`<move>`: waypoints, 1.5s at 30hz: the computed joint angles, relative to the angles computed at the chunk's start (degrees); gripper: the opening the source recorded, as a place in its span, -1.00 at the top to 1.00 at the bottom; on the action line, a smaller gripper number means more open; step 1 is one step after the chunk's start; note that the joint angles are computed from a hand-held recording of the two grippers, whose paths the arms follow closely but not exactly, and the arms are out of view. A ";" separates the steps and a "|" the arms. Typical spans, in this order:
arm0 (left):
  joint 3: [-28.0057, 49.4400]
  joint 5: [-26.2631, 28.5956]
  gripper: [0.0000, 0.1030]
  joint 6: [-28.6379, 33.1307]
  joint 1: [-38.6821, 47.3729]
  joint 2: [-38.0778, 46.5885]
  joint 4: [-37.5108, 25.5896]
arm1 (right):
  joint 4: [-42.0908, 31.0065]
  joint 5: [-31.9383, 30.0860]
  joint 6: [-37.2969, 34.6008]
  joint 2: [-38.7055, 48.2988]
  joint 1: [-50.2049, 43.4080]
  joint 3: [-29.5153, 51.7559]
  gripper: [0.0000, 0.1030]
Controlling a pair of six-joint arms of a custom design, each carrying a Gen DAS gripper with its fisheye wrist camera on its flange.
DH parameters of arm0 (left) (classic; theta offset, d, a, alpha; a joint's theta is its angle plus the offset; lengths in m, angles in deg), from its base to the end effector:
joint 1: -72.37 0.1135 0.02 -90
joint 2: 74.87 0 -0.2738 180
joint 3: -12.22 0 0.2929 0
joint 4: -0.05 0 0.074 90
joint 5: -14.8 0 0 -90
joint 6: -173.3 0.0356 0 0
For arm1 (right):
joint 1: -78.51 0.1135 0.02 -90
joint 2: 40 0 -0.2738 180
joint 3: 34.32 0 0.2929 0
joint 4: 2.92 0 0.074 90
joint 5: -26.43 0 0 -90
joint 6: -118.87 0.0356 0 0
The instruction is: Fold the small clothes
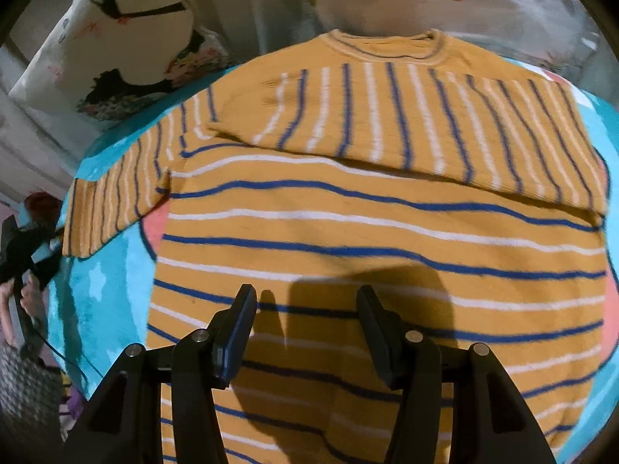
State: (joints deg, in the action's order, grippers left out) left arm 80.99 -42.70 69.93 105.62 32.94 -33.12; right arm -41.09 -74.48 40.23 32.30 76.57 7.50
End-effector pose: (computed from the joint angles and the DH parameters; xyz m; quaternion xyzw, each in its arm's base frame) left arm 0.3141 0.1830 0.0906 -0.3356 0.8882 -0.2467 0.1939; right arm 0.2289 -0.0010 0.1243 0.0958 0.9737 0.1082 0.1761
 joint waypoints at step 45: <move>16.03 -21.67 0.04 -20.89 -81.23 2.94 3.66 | -20.93 -24.23 -48.92 20.56 -68.48 25.35 -0.13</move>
State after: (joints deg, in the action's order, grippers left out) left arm 97.03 -64.37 49.04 24.39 35.88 -29.46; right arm -62.02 -98.71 -8.69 52.86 8.08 32.85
